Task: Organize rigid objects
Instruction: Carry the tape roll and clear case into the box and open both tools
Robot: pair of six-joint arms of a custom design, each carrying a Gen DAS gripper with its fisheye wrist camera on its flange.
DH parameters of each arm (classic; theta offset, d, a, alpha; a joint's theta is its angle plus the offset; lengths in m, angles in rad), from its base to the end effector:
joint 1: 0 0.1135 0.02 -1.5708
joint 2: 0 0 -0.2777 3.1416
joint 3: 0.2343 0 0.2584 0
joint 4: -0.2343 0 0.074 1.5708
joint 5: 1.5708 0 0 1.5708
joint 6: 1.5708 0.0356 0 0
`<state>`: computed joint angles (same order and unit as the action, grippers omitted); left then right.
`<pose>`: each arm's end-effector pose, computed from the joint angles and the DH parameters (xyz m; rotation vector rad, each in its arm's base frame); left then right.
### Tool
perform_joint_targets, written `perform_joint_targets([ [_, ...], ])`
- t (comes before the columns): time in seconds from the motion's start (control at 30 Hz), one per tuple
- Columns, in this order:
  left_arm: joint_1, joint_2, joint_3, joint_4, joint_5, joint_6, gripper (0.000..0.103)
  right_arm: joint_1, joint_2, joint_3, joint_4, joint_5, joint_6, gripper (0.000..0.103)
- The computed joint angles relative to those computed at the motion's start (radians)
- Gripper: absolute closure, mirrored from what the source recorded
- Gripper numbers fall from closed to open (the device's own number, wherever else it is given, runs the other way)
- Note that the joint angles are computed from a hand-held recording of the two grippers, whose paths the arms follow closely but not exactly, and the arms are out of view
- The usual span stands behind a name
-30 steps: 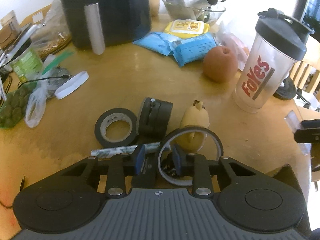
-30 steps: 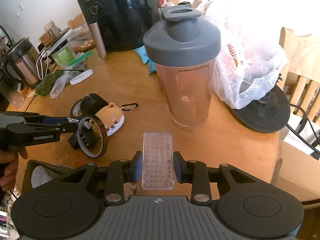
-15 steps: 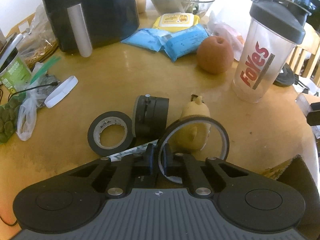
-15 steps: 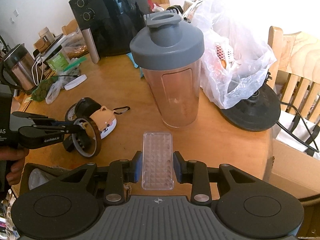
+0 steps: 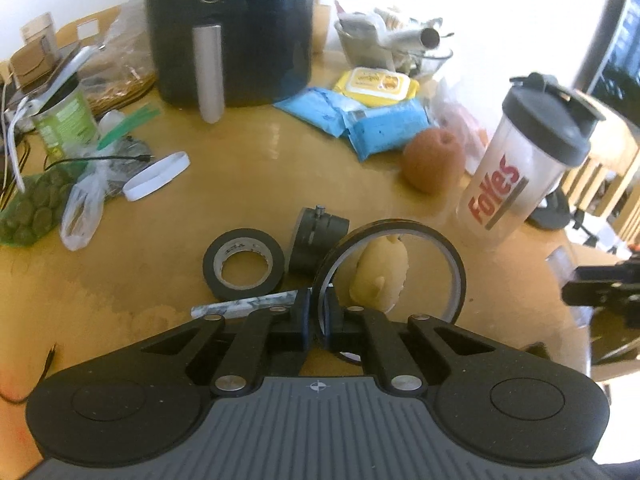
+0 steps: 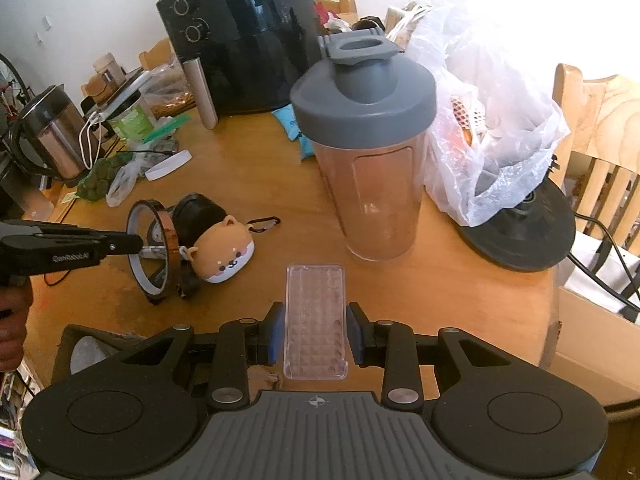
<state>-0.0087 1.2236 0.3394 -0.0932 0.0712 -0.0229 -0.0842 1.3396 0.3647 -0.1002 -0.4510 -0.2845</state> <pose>0.1924 -0.0042 0.1275 0.0097 2.5477 -0.1030 0.1981 -0.0012 0.1162 -0.4007 2.5127 0.4550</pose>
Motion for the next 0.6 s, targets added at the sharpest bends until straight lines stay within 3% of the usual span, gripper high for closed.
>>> perform_joint_targets([
  [0.6, 0.104, -0.507, -0.019, -0.475, 0.086, -0.029, 0.096, 0.099, -0.166, -0.035, -0.084, -0.037, 0.053, 0.068],
])
